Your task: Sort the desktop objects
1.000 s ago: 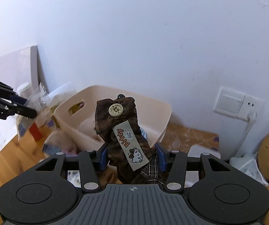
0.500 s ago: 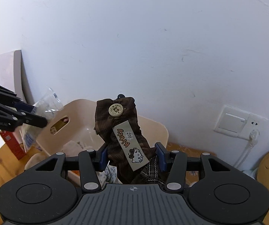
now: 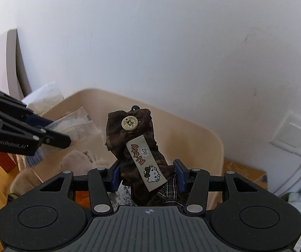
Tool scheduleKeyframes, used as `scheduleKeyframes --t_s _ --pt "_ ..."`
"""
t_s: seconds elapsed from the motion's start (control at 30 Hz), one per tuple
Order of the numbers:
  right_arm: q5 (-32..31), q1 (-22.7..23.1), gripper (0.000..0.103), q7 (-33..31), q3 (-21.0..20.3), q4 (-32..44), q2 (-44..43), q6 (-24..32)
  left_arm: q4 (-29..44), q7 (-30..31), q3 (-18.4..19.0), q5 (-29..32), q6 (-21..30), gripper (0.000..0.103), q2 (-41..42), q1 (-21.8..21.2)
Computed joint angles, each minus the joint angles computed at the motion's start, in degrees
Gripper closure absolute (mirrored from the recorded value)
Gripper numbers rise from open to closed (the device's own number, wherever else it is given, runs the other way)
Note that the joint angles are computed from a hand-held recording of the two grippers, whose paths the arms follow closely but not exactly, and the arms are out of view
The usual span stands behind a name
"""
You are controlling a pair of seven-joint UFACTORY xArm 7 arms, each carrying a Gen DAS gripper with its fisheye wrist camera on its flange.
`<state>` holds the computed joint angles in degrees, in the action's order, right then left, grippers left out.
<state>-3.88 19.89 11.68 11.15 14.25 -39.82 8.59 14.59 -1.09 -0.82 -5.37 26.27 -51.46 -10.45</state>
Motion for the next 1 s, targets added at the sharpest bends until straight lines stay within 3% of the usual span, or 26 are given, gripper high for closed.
scheduleKeyframes --t_s 0.33,0.37,0.4,0.47,0.57,0.6,0.73,0.8,1.0 --pt "-2.4 -1.9 0.052 0.0 1.9 3.5 7.2 1.5 0.5 -1.0 0.3 -0.4 -2.5 0.076 6.5 0.4" --pt "-2.2 -1.6 0.043 0.1 1.7 3.5 7.1 1.9 0.6 -1.4 0.0 -0.3 -2.2 0.073 6.5 0.7" --pt "-1.6 -0.7 0.042 -0.2 0.8 3.4 6.9 2.3 0.6 -1.7 -0.3 -0.1 -1.7 0.069 6.2 0.9" --pt "-0.6 0.9 0.040 -1.2 -0.7 3.7 7.2 2.3 0.9 -1.3 -0.2 0.2 -0.6 0.048 5.6 0.7" --pt "-0.5 0.3 0.027 -0.3 0.7 5.5 6.9 4.0 0.7 -3.3 -2.8 1.6 -1.4 0.036 4.7 2.2" --pt "-0.1 0.5 0.020 -0.1 0.5 5.7 6.6 4.4 0.7 -4.1 -3.5 2.2 -1.3 0.034 4.4 2.6" --pt "2.3 2.8 0.010 -0.3 -1.7 4.3 2.2 5.8 1.1 -6.1 -3.5 2.8 1.9 0.033 2.0 2.4" --pt "2.4 2.3 0.003 0.4 -0.9 3.8 0.1 6.5 0.6 -6.6 -3.6 3.3 3.0 0.033 0.0 2.2" --pt "3.6 2.9 0.000 0.4 -2.3 1.9 -7.4 9.8 0.1 -8.5 -5.4 5.2 6.6 0.028 -5.7 1.9"
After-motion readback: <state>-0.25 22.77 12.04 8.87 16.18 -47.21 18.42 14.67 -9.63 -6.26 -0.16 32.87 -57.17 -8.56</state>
